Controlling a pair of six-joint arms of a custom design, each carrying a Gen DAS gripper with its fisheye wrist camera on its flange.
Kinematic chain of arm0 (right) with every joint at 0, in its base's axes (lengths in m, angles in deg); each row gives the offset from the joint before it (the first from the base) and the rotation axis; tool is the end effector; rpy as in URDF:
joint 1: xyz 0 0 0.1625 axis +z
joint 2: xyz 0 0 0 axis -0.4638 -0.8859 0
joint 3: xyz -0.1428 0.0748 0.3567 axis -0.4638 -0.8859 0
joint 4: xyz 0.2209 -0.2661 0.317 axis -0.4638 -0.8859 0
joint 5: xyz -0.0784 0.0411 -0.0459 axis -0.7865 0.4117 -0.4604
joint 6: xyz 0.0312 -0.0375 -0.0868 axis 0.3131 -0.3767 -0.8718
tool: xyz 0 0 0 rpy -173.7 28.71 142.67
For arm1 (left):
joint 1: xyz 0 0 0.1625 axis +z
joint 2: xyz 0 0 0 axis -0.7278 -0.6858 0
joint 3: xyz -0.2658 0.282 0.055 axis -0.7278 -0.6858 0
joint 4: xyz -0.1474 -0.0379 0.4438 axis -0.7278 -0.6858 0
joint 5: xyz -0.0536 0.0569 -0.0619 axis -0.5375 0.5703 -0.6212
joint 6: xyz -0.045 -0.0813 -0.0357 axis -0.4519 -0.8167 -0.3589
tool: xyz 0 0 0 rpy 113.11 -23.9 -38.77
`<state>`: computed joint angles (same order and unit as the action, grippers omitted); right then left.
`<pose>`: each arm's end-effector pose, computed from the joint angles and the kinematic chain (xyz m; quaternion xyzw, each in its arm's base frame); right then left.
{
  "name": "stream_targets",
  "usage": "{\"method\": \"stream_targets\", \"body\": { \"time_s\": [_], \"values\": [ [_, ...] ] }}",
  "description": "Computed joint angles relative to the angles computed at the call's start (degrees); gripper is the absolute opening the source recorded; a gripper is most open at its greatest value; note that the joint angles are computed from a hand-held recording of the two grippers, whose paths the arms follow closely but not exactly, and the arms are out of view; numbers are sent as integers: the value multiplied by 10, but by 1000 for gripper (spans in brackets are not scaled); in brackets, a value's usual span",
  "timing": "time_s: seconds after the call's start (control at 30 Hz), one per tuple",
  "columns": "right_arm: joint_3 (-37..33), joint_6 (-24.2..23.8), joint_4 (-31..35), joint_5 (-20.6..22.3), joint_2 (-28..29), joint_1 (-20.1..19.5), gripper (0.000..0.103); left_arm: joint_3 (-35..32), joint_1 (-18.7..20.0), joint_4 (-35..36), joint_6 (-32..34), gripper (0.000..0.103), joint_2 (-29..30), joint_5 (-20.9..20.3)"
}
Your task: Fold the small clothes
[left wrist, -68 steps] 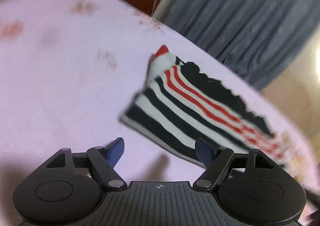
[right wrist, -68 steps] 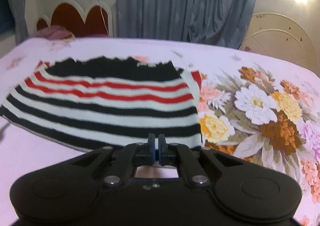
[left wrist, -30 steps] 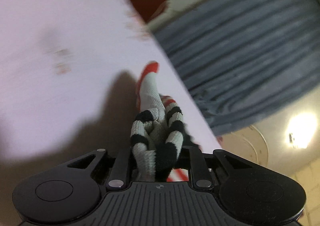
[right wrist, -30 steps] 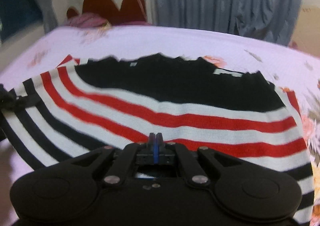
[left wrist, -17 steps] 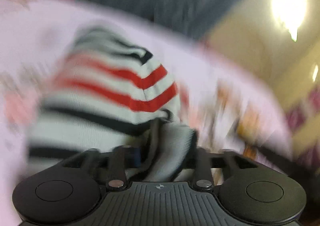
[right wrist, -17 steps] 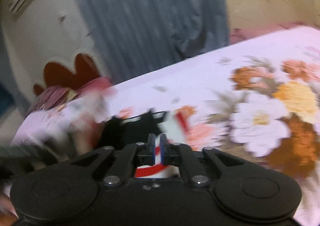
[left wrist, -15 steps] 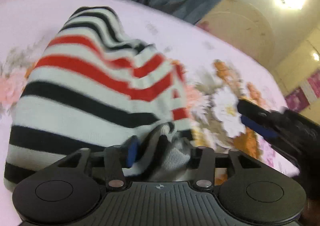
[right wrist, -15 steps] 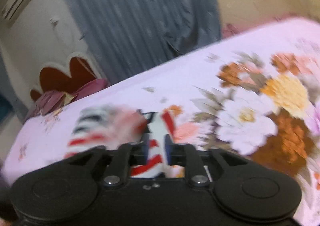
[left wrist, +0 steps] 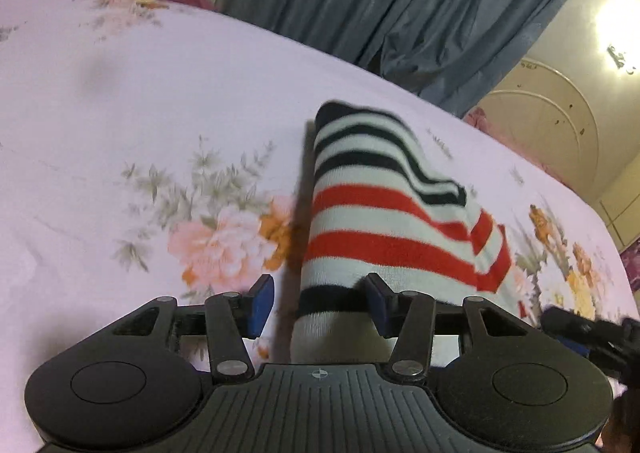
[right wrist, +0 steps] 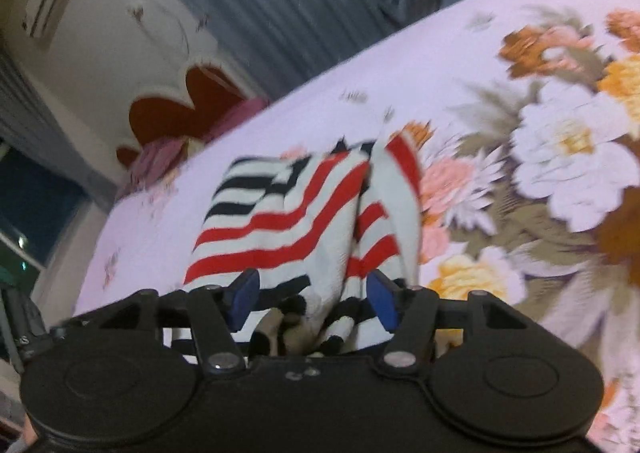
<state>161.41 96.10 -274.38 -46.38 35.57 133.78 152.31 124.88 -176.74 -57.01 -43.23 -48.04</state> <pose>0.2608 -0.6297 -0.0132 -0.1183 -0.8647 0.4615 0.1592 -0.0033 -0.7902 0.2182 0.2074 0.9375 -0.2446 0.1350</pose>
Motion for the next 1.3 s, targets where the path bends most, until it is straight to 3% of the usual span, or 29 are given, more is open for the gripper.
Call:
{"method": "stream_targets", "body": {
  "time_s": [0.2,0.27,0.3,0.33,0.4,0.53,0.63,0.7,0.77,0.83,0.93,1.03,1.13,1.2,1.23,1.3],
  "values": [
    [-69,-9,69,-32,38,-7,44,3,-6,-16,38,49,12,11],
    [-87,-33,68,-43,53,-8,37,5,-7,-15,53,49,8,10],
    [-92,-46,63,-43,57,-8,25,-3,-7,-14,61,49,14,10],
    [-95,-60,59,-45,61,-5,21,1,-9,-22,77,49,12,12],
    [-113,-127,41,-71,76,7,19,11,-12,-36,102,35,6,1],
    [-134,-292,-80,-88,102,35,18,35,-24,-79,152,34,-1,-11],
    [-111,-343,-149,-99,99,37,18,21,-33,-39,175,34,10,-11],
    [-103,-316,-108,-140,97,23,18,24,-49,-39,234,34,22,32],
    [-73,-233,-54,-123,75,0,20,35,-65,-58,285,34,25,68],
    [-61,-188,-45,-113,57,-1,26,25,-64,-36,289,34,24,68],
    [-53,-185,-81,-96,46,-2,30,8,-59,-7,269,34,15,45],
    [-55,-149,-61,-86,33,-18,30,5,-59,-23,274,34,17,16],
    [-67,-115,-28,-68,27,-32,30,-2,-64,-10,307,34,31,23],
    [-74,-90,-11,-57,25,-39,26,3,-67,-27,352,34,40,54],
    [-80,-100,-15,-48,28,-40,17,12,-68,-48,385,34,39,62],
    [-105,-183,-52,-56,50,-30,12,23,-69,-65,412,34,33,70]
  ]
}}
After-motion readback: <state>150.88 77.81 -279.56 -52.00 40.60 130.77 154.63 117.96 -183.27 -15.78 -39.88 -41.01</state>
